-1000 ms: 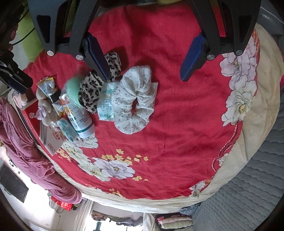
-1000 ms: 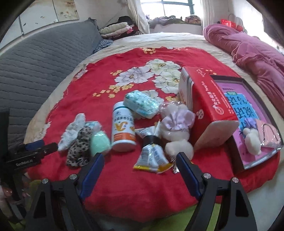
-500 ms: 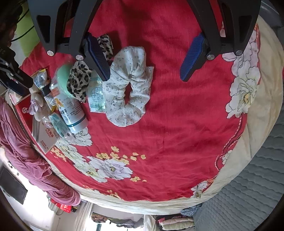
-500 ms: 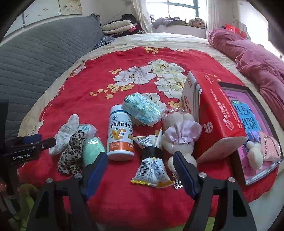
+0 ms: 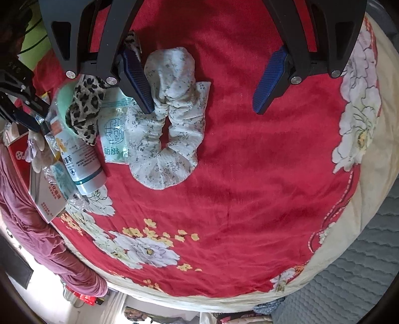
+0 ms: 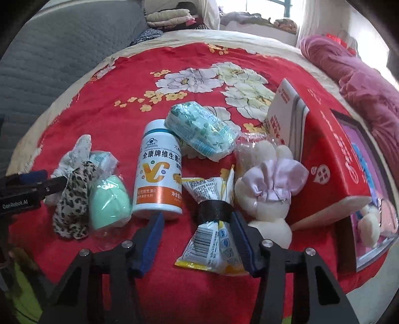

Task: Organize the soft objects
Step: 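Grasp the white floral scrunchie with left tool while right tool grasps the snack packet, then lift the scrunchie with left tool while right tool carries the snack packet toward the book tray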

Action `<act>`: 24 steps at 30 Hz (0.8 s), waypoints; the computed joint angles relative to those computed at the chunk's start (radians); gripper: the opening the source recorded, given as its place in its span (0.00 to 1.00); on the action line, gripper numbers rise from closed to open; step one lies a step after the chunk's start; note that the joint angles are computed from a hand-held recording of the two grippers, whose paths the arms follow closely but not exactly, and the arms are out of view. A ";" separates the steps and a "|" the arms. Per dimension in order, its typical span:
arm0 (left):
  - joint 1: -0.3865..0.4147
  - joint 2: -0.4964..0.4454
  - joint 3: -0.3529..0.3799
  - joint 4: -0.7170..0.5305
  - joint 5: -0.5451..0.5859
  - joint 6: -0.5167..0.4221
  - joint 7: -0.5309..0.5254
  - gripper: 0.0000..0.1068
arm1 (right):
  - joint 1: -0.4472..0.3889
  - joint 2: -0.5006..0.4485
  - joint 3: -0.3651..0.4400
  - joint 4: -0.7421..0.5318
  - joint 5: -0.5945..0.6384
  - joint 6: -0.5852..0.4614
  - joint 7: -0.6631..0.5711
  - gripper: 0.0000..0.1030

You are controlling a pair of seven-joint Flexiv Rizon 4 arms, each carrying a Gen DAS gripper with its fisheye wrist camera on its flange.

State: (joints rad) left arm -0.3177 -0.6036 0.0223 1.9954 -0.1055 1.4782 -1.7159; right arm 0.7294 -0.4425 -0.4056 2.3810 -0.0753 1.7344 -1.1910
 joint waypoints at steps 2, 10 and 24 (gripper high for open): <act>0.015 -0.010 -0.017 -0.006 -0.006 0.000 0.009 0.76 | 0.032 -0.017 -0.035 -0.003 -0.002 -0.002 -0.005 0.54; 0.032 -0.044 -0.048 -0.028 -0.027 0.028 0.039 0.74 | 0.198 -0.110 -0.204 -0.008 0.021 -0.001 -0.051 0.47; 0.119 -0.027 -0.178 0.011 -0.084 0.092 0.114 0.16 | -0.048 0.001 0.046 0.000 0.077 0.056 -0.101 0.34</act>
